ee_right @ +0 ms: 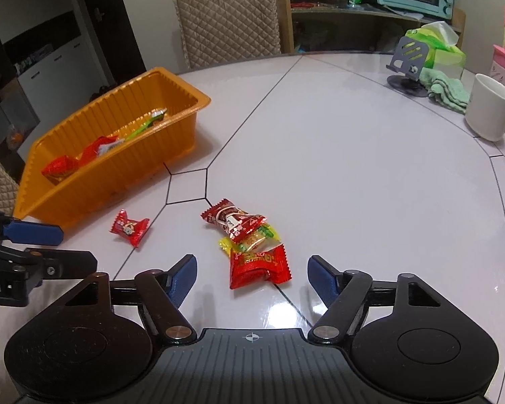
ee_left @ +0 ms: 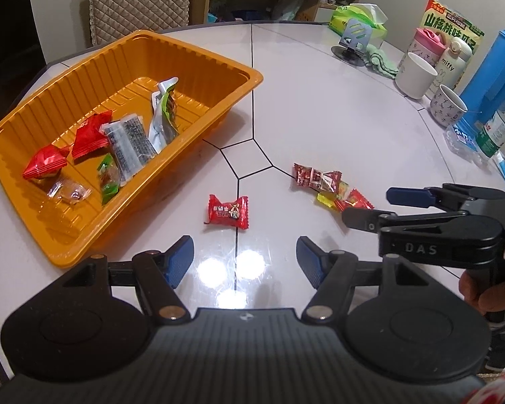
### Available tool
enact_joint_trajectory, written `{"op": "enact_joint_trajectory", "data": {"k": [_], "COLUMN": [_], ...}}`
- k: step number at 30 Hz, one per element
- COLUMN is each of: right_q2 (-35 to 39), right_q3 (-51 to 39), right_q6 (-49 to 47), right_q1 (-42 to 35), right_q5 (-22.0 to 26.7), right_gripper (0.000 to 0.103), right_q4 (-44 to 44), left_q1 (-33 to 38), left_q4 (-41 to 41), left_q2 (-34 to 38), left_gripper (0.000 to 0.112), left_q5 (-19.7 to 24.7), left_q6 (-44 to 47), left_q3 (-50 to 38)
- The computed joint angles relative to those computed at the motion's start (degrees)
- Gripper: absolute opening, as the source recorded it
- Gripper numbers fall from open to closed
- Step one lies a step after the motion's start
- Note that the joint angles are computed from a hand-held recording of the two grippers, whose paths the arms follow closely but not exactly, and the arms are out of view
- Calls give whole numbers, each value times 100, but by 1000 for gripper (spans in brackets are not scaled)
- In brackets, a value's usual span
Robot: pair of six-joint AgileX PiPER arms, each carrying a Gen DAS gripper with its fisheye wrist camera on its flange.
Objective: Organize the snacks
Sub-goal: 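Grasp the small red candy with the left tool while the right tool grasps the red-yellow candy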
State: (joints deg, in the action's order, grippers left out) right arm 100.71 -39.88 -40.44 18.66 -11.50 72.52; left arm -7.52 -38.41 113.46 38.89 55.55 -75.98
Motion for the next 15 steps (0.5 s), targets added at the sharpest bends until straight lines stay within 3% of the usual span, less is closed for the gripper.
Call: {"op": "enact_joint_trajectory", "data": {"k": [7,9,14,15], "right_q2": [342,394,456,457], "right_q3": [-240,-275,-312,-318], "right_q6": [-464,-614,-1029,-1146], "right_q1": [-114,-121,-47,-30], "right_q5": [68,97,-4,-25], "right_gripper": [60,51,43,36], "right_q4": [299,403,739,836], "left_q1": [-71,-88,-129,-143], "left_q4": [135,156,190,198], "left_q2": [203,256,351,376], "left_gripper": [64,64,64,64], "left_q5": [3,2,-27,-25], "left_q6": [-168,-209,-266,-283], "left_q3": [-210,-266,-350,-378]}}
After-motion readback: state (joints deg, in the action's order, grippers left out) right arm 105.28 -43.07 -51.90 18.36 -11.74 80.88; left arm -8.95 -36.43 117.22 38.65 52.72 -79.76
